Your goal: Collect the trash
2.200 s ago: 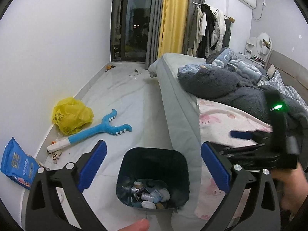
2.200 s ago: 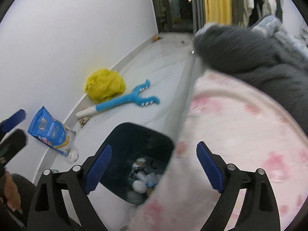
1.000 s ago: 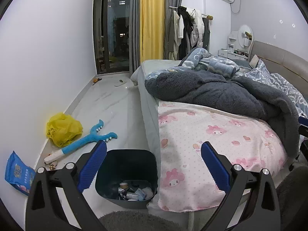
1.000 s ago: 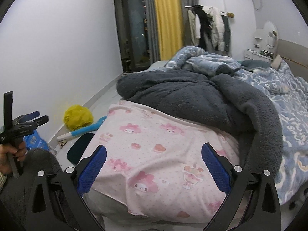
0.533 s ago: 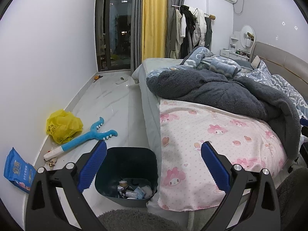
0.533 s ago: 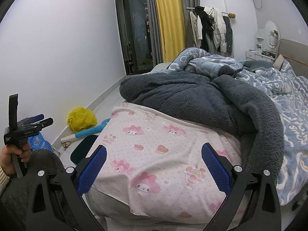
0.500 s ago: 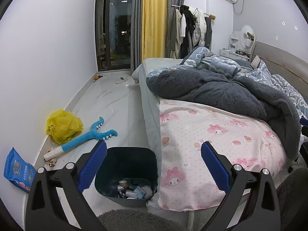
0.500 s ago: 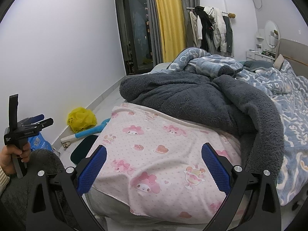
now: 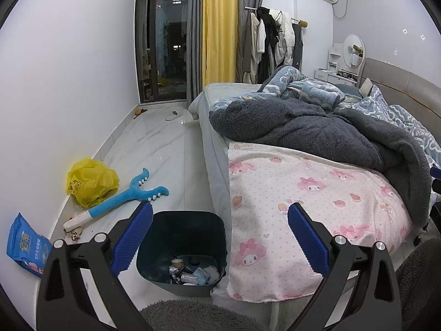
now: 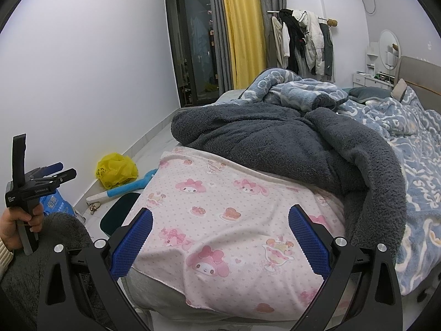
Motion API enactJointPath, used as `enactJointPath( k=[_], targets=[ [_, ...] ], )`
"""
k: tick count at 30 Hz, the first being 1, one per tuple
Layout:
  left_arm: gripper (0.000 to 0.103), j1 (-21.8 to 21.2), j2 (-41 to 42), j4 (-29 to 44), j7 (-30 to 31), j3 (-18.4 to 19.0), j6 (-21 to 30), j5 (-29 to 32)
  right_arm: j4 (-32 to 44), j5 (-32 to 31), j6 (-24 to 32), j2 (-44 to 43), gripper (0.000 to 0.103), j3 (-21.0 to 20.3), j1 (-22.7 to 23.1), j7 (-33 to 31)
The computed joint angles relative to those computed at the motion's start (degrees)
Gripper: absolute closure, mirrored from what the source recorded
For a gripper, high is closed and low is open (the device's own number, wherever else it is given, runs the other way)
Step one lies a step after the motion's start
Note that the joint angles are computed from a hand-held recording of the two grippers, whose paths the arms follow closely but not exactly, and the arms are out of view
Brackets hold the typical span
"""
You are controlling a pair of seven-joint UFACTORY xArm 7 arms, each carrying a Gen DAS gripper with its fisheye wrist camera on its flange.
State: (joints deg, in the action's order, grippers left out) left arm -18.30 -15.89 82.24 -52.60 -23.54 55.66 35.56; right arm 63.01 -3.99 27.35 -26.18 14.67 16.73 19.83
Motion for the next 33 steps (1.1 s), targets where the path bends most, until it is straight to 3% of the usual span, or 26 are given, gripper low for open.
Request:
enactJointPath(
  k=[33],
  targets=[
    [0.003,0.0,0.0,0.1,0.2,0.1,0.1,-0.1,0.0,0.9,0.0,0.0,0.003,-0.6,0.3,-1.6]
  ],
)
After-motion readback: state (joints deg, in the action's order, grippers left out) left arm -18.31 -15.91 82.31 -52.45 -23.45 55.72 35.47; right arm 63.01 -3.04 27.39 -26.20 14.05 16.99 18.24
